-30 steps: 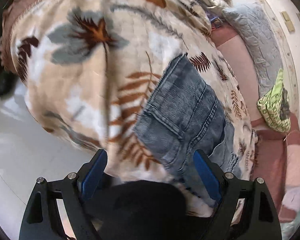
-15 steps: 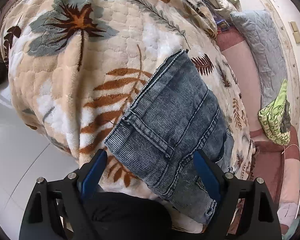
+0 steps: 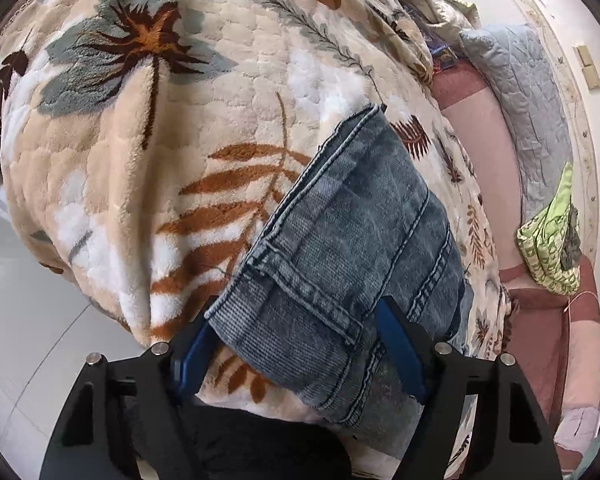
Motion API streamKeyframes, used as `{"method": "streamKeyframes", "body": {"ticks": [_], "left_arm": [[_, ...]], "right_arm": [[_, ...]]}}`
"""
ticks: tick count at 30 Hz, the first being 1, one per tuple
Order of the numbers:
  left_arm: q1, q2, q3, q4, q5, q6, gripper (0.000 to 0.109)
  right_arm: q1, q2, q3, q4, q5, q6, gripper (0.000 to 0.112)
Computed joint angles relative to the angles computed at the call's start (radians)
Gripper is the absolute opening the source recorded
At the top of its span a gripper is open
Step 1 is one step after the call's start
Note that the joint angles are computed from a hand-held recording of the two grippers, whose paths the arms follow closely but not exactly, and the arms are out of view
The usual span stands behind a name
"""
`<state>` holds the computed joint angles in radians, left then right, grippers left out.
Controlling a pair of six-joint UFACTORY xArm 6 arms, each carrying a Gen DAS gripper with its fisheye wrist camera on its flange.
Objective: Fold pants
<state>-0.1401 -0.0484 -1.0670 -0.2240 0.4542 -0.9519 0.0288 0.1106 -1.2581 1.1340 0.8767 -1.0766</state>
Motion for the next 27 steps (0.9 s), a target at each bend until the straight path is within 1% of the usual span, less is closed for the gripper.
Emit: {"method": "streamKeyframes", "body": {"ticks": [1, 3, 5, 7, 9, 10, 12, 14, 15, 18, 20, 24, 27], "left_arm": [[0.000, 0.005, -0.006, 0.015, 0.000, -0.005, 0.077], [0.002, 0.018, -0.024, 0.072, 0.016, -0.034, 0.070], [0.001, 0.025, -0.030, 0.110, 0.019, -0.061, 0.067], [0.000, 0.027, -0.035, 0.172, 0.028, -0.098, 0.059], [-0.001, 0.026, -0.038, 0.242, 0.036, -0.143, 0.042], [0.000, 0.027, -0.042, 0.254, 0.040, -0.149, 0.039], [-0.001, 0.027, -0.053, 0.272, 0.051, -0.150, 0.027], [-0.006, 0.033, -0.081, 0.300, 0.075, -0.140, 0.022], [-0.014, 0.043, -0.118, 0.342, 0.116, -0.144, 0.021], [-0.040, 0.062, -0.193, 0.418, 0.175, -0.129, 0.019], [-0.062, 0.076, -0.248, 0.474, 0.206, -0.112, 0.019], [-0.138, 0.124, -0.398, 0.601, 0.303, -0.063, 0.018], [-0.204, 0.177, -0.518, 0.663, 0.355, -0.002, 0.018]], "right_arm": [[0.000, 0.001, 0.000, 0.001, 0.001, -0.001, 0.039], [0.000, 0.005, -0.003, 0.004, 0.003, -0.003, 0.039], [-0.001, 0.012, -0.008, 0.001, 0.009, 0.004, 0.039], [-0.003, 0.016, -0.011, 0.003, 0.012, 0.007, 0.039], [-0.005, 0.018, -0.013, 0.006, 0.016, 0.006, 0.039], [-0.005, 0.016, -0.011, 0.009, 0.016, 0.007, 0.039], [-0.009, 0.017, -0.011, 0.013, 0.018, 0.009, 0.039], [-0.015, 0.014, -0.011, 0.021, 0.020, 0.012, 0.039], [-0.018, 0.013, -0.011, 0.025, 0.022, 0.015, 0.039], [-0.038, 0.005, -0.011, 0.052, 0.019, 0.023, 0.039], [-0.056, -0.003, -0.009, 0.065, -0.001, 0.036, 0.039], [-0.104, -0.011, -0.009, 0.105, -0.037, 0.036, 0.039], [-0.136, -0.006, -0.014, 0.108, -0.080, 0.046, 0.039]]}}
